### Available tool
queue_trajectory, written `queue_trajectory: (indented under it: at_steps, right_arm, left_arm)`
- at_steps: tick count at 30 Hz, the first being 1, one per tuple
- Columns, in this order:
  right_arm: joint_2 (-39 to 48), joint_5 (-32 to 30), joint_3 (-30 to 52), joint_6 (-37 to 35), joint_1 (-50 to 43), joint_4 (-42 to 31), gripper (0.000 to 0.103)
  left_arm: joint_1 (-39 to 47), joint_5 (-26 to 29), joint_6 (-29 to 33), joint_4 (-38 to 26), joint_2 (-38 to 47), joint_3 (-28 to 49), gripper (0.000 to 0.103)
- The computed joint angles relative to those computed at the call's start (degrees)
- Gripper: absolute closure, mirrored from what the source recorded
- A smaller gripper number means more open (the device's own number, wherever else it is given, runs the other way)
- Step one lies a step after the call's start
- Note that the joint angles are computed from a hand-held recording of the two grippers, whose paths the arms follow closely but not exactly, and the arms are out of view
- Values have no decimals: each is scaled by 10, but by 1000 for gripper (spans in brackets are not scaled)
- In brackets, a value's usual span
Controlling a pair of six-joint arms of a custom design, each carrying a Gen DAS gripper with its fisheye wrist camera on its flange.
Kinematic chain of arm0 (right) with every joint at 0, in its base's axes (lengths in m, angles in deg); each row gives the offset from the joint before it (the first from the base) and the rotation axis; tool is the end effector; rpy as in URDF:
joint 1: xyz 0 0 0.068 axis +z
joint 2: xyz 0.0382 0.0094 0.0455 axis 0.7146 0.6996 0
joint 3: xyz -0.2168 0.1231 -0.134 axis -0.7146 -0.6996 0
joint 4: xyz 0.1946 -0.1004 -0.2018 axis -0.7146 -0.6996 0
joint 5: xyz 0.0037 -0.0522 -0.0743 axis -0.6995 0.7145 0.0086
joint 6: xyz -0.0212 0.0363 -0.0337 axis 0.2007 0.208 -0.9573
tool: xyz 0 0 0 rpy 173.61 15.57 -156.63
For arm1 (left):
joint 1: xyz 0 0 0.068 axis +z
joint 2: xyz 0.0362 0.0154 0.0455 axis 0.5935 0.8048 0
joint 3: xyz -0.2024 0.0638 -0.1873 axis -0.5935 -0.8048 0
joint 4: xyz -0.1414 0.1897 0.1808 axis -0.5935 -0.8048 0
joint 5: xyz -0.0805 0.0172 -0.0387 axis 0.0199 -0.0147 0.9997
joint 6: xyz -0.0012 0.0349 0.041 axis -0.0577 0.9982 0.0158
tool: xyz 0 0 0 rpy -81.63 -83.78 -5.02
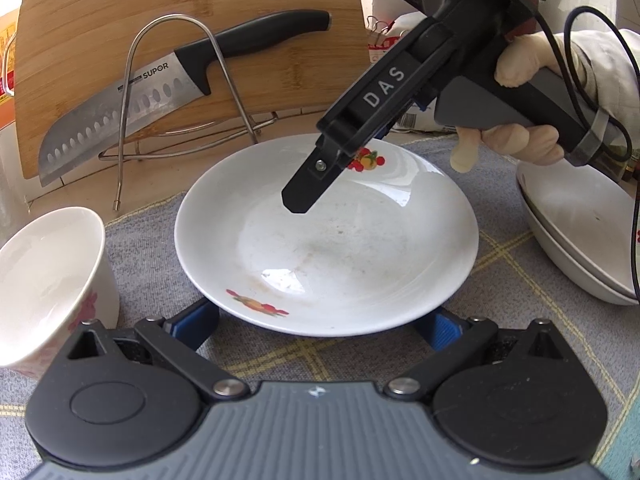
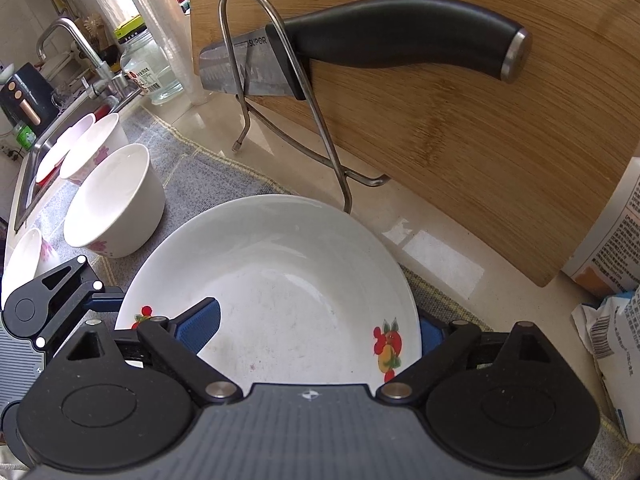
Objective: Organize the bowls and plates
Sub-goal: 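Lift the flower plate with both grippers and carry it toward the plate stack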
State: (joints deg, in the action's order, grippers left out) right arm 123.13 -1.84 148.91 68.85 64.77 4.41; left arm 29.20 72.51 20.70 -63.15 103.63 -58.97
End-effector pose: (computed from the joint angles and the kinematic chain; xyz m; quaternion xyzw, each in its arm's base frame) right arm 0.3430 0.1312 0.2026 -0.2084 0.9317 0.1943 0.2252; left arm 0.2247 -0.0420 0.1696 0.3267 0.8560 -0.1193 0.3826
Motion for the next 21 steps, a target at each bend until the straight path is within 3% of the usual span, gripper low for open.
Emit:
queue_trajectory:
  at_steps: [21]
  right_arm:
    - [3,-23,4,-4,-14,-4,5]
  left_arm:
    - [14,20,22,9,10,-1,0]
